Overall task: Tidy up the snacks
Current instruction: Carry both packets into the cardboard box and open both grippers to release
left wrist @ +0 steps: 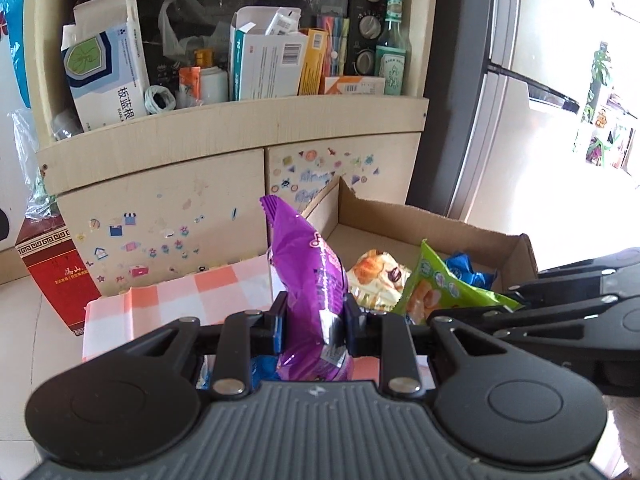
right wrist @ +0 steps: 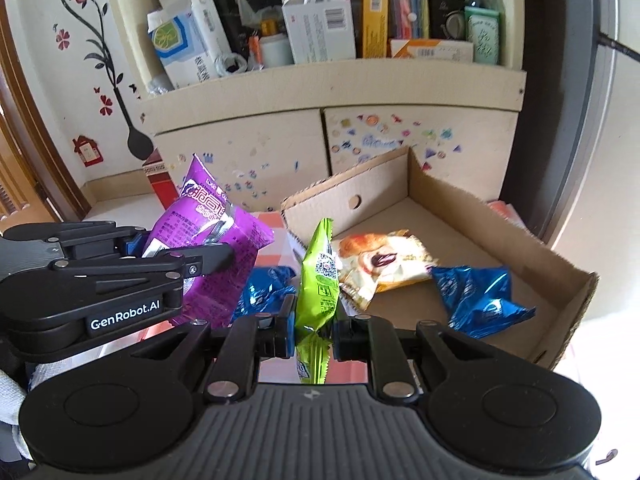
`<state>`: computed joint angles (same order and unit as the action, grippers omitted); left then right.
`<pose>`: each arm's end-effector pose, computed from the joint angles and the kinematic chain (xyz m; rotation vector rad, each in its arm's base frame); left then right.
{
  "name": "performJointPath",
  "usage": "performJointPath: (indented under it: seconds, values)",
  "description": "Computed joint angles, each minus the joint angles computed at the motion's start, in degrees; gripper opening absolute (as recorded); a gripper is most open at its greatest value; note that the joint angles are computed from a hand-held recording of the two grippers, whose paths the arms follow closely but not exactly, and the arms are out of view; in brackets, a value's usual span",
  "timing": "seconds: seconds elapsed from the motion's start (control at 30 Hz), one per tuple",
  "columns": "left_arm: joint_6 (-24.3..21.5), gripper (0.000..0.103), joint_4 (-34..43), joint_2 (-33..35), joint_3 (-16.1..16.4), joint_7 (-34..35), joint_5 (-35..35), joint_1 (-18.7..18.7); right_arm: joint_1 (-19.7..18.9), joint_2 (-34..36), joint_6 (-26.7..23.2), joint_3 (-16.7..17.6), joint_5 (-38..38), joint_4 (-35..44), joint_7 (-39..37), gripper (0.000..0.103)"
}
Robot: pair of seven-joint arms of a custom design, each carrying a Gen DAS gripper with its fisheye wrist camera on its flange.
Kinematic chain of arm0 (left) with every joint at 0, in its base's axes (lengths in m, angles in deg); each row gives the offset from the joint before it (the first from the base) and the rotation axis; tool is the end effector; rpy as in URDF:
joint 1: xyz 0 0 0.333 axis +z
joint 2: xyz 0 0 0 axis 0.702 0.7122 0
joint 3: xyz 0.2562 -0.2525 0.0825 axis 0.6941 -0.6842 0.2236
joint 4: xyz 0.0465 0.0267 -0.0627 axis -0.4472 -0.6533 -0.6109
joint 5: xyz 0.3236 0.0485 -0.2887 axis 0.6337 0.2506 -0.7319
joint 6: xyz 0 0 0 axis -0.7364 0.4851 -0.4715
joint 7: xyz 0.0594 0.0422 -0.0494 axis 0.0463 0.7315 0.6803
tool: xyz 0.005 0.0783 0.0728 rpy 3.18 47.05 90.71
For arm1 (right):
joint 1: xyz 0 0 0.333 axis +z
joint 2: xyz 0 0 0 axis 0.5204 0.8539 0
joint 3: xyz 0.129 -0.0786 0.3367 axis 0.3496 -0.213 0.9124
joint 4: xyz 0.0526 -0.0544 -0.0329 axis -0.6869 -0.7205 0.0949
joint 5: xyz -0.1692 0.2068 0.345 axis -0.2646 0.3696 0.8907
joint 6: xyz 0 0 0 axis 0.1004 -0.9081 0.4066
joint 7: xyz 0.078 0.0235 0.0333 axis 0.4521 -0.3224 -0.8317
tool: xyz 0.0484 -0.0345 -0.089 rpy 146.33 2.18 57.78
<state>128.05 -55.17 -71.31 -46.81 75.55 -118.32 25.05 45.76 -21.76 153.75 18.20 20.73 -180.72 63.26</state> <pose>0.5200 -0.1720 0.3813 -1.6390 1.7798 -0.9178 0.5580 0.1355 0.3932 -2.0342 1.2573 -0.3121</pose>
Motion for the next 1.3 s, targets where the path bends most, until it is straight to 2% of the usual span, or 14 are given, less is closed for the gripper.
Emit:
performJointPath:
  seconds: [0.17,0.33,0.43,0.67,1.0,1.13,1.23,1.3]
  values:
    - [0.7,0.025,1.3,1.3,-0.2,-2.9,2.2,0.3,-0.5,-0.4,1.1,-0.4,4.1,0.7,-3.4,0.021]
    - [1.0,0.025,2.3,2.3,-0.9,-11.0,9.5,2.2,-1.0,-0.3,2.5,-1.0,9.4,2.1,-6.8,0.021]
    - [1.5,0.025,3.4,3.3,-0.5,-13.7,12.5,2.1,-1.3,0.0,3.6,-1.2,11.9,2.9,-8.5,0.021]
    - [0.5,0.025,6.6,6.0,-0.1,-19.0,19.1,1.9,-2.4,0.7,4.9,-1.8,14.8,4.5,-8.3,0.021]
    - [-1.1,0.025,10.8,10.3,-0.4,-26.6,29.9,3.1,-3.3,2.5,7.4,-1.6,12.4,5.3,-1.9,0.021]
    - [-1.5,0.026,12.8,12.5,-1.2,-29.3,34.2,4.3,-3.4,3.6,9.3,-1.3,8.3,5.5,4.4,0.022]
    - [-0.5,0.034,13.7,13.8,0.9,-28.7,34.1,1.8,-3.8,4.7,11.2,-0.7,2.7,5.3,12.3,0.029]
    - [-0.2,0.056,13.8,13.9,2.9,-26.7,32.8,-0.8,-4.8,4.8,11.2,0.1,2.6,5.3,13.9,0.038]
